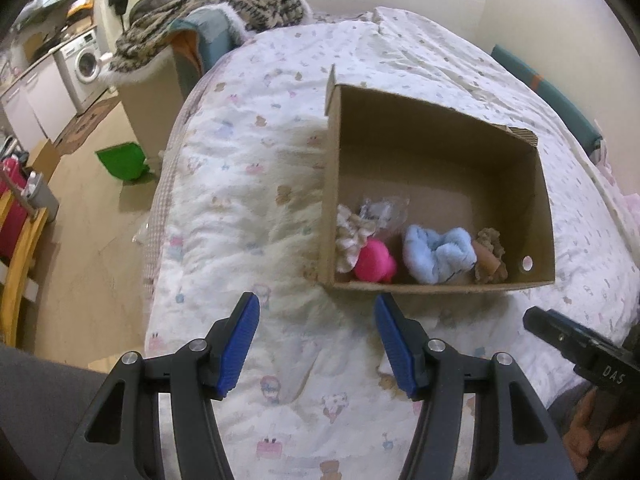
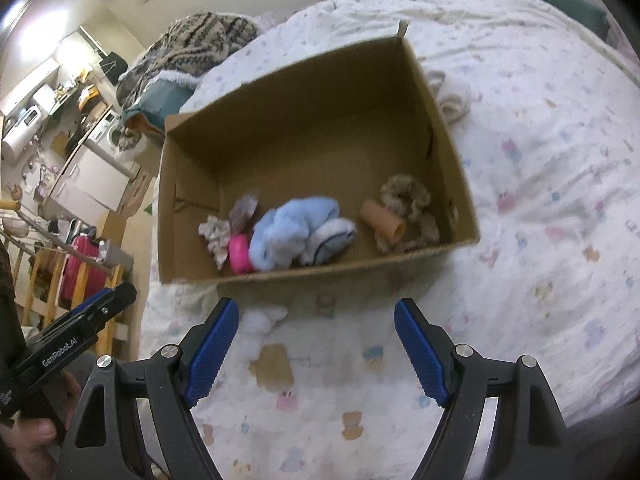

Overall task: Organize soft objects
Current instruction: 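Grasp the white sock with the left tool while the right tool grasps the beige sponge strip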

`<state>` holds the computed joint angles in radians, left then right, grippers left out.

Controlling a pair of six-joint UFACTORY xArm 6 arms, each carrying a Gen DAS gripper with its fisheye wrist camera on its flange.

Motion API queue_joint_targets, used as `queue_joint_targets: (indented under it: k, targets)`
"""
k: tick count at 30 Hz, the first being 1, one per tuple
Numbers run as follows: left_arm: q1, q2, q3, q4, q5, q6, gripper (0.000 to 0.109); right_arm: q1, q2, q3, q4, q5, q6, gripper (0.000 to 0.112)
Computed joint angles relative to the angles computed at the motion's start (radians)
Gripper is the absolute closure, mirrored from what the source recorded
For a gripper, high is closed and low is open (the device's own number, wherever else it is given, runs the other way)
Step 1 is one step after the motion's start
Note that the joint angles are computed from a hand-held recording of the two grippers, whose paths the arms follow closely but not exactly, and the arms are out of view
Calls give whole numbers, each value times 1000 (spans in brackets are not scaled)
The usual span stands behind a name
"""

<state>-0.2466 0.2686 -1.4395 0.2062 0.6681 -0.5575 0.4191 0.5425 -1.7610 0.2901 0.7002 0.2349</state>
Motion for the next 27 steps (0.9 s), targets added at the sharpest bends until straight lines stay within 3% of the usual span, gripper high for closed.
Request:
queue_joint_targets:
  k: [4, 6, 8, 10, 15, 17, 19, 21, 22, 27]
  targets:
    - [2, -20, 42, 11, -13, -17, 52, 2, 57, -71, 143, 125, -95, 33]
    - [5, -23, 55, 12, -23, -13, 52, 12, 97, -125, 151, 178, -112, 35]
    - [8, -22, 59, 12, -22, -10, 52, 24, 145, -185, 131, 226, -110, 43]
    - [15, -20, 63, 6, -29, -6, 52, 31, 208, -266, 129, 296, -107, 58]
    - [38, 9, 37, -73, -6, -4, 52, 50, 339, -431, 100, 410, -85, 59]
    - [43, 24, 23, -103, 0, 0, 52, 55, 377, -475, 101, 428, -86, 59]
    - [43, 35, 12, -115, 7, 1, 52, 67, 401, -508, 46, 440, -86, 76]
    - [41, 43, 5, -123, 14, 9, 52, 70, 410, -517, 42, 440, -97, 78]
    - [39, 48, -1, -125, 20, 14, 52, 71, 401, -503, 45, 431, -110, 85]
    - [30, 72, -27, -136, 44, 35, 52, 66, 323, -388, 63, 380, -165, 97]
